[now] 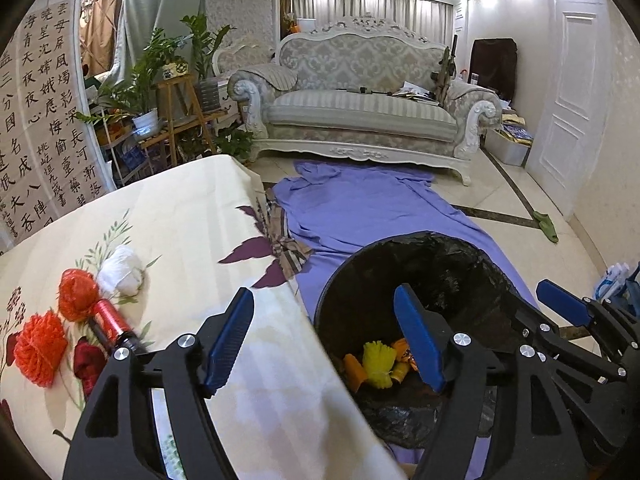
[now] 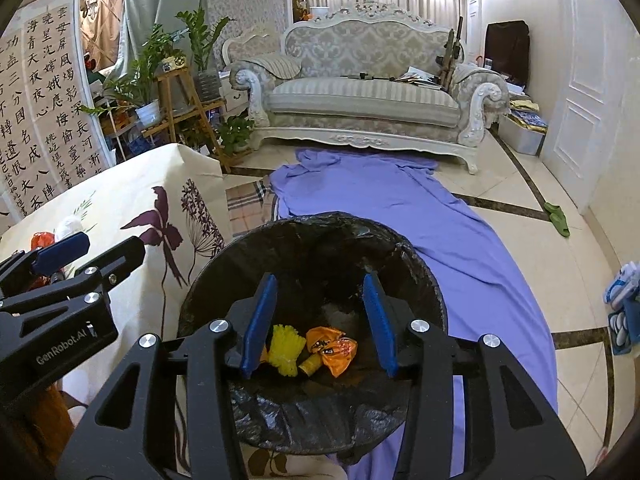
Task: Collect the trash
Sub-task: 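Move both open tools back over the tubes on the table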
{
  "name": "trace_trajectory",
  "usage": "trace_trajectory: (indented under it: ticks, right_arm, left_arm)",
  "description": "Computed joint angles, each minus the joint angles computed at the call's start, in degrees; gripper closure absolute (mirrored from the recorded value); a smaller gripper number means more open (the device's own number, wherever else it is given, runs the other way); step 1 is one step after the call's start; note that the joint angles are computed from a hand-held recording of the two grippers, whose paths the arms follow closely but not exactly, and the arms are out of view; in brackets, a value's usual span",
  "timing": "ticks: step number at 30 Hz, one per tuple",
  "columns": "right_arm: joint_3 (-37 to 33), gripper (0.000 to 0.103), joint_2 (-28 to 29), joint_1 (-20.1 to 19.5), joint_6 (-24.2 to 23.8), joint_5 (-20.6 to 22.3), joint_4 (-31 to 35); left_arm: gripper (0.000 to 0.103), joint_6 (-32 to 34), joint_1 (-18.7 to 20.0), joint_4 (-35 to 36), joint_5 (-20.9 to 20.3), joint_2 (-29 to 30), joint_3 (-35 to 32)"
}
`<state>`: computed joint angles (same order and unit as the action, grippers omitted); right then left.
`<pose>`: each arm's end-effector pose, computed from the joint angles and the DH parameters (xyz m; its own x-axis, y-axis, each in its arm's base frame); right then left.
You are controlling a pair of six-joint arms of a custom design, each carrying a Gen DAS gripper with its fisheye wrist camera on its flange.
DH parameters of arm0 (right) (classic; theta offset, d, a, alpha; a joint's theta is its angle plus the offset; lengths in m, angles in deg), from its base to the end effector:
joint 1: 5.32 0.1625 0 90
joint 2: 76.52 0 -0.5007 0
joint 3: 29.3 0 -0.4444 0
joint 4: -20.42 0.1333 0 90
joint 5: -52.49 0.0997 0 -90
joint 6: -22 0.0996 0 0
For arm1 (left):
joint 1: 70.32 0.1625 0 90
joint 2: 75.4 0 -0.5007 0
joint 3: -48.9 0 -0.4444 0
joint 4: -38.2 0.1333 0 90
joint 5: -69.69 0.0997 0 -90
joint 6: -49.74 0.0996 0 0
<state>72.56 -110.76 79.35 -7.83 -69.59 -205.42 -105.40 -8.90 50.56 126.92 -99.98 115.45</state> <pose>0.0152 -0.7029 0.0946 -0.7093 0.3105 0.6329 -0.3670 0.6039 -0.7076 -0.1961 -0.7513 -0.0526 -0.6436 0.4134 -0.6441 0.7265 0.5947 -0.3442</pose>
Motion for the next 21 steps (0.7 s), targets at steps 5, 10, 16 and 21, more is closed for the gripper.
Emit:
trace_trajectory:
  ticks: [5, 10, 16, 21]
  right_arm:
    - [1.0, 0.059, 0.5, 1.1, 0.6, -0.2, -0.3]
    - [1.9, 0.059, 1.3, 2.2, 0.5, 0.4, -0.1]
    - [2.3, 0.059, 2.4, 3.6, 0.3, 1.2, 0.9]
    - [2.3, 0.059, 3.3, 4.8, -0.2, 2.0, 2.3]
  left_arm:
    - [0.032, 0.0, 0.2, -1.3, -0.8, -2.3, 2.9]
    - [0.032, -0.4, 0.7, -2.6, -2.3, -4.9, 6.1]
    - [0.032, -0.5, 1.8, -5.4, -4.4, -8.4, 10.8]
    - [0.032, -1.5, 2.9, -6.8, -6.5, -11.0, 13.7]
